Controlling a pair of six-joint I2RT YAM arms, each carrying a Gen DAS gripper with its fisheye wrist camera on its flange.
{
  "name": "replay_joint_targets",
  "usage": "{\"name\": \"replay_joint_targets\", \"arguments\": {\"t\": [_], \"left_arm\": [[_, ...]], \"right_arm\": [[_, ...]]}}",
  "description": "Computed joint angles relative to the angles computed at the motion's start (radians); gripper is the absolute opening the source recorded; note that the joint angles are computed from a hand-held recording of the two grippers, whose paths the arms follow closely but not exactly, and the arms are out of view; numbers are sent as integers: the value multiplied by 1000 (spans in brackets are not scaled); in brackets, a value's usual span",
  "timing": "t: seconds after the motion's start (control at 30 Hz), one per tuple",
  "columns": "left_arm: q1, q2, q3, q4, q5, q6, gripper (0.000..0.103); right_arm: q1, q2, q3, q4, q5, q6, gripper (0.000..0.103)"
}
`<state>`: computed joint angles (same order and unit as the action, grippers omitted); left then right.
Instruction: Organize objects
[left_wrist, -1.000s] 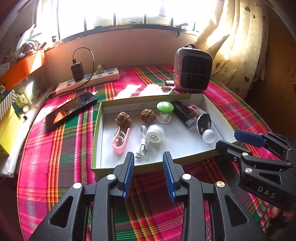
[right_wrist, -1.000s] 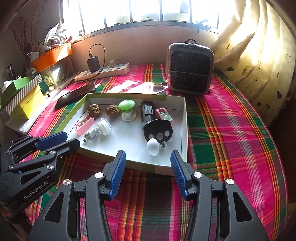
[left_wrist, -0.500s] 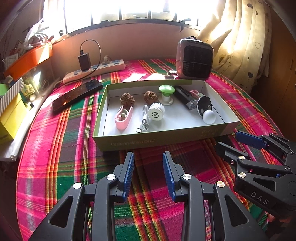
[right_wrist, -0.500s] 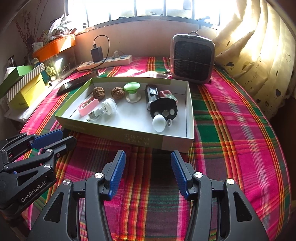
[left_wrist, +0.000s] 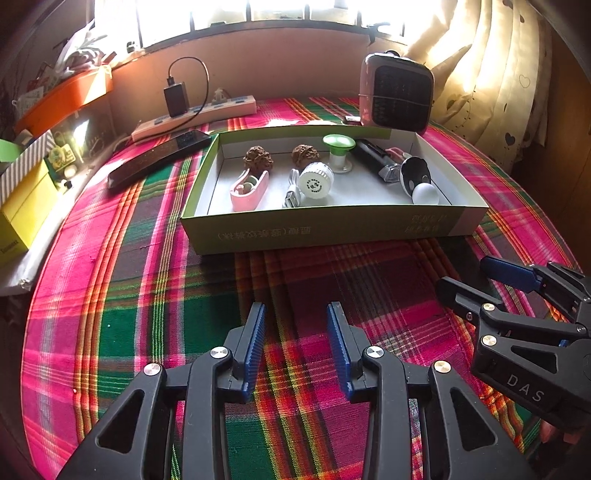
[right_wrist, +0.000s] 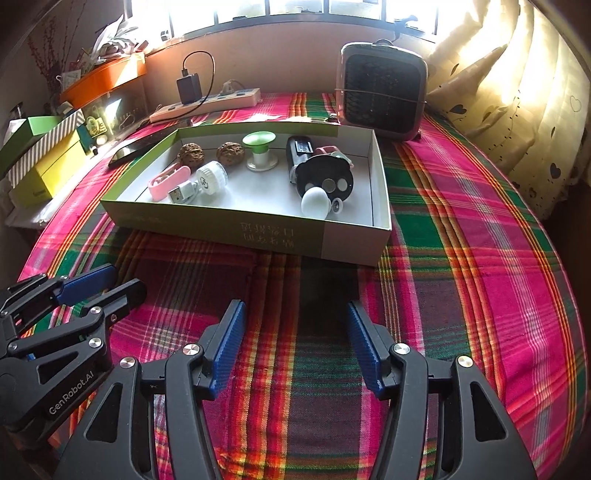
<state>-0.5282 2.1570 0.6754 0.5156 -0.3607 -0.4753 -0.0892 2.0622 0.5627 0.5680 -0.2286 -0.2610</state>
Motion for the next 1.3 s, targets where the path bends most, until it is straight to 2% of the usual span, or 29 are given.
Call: {"name": "replay_joint_targets", "arguments": {"t": [0.33,0.47,0.63,1.3], "left_arm": [[-17,9,15,-24,-34,-45,35],[-26,13,23,-34,-39,-59,41],[-32,15,29,-42,-45,-65,43],[-36,15,32,-51,-55,-76,44]], "right_arm": [[-6,-2,-3,-5,21,-4,62],[-9,0,-8,2,25,-7,65],[-19,5,-5,2,20,-9,71],[-16,7,-10,7,22,-8,73]]}}
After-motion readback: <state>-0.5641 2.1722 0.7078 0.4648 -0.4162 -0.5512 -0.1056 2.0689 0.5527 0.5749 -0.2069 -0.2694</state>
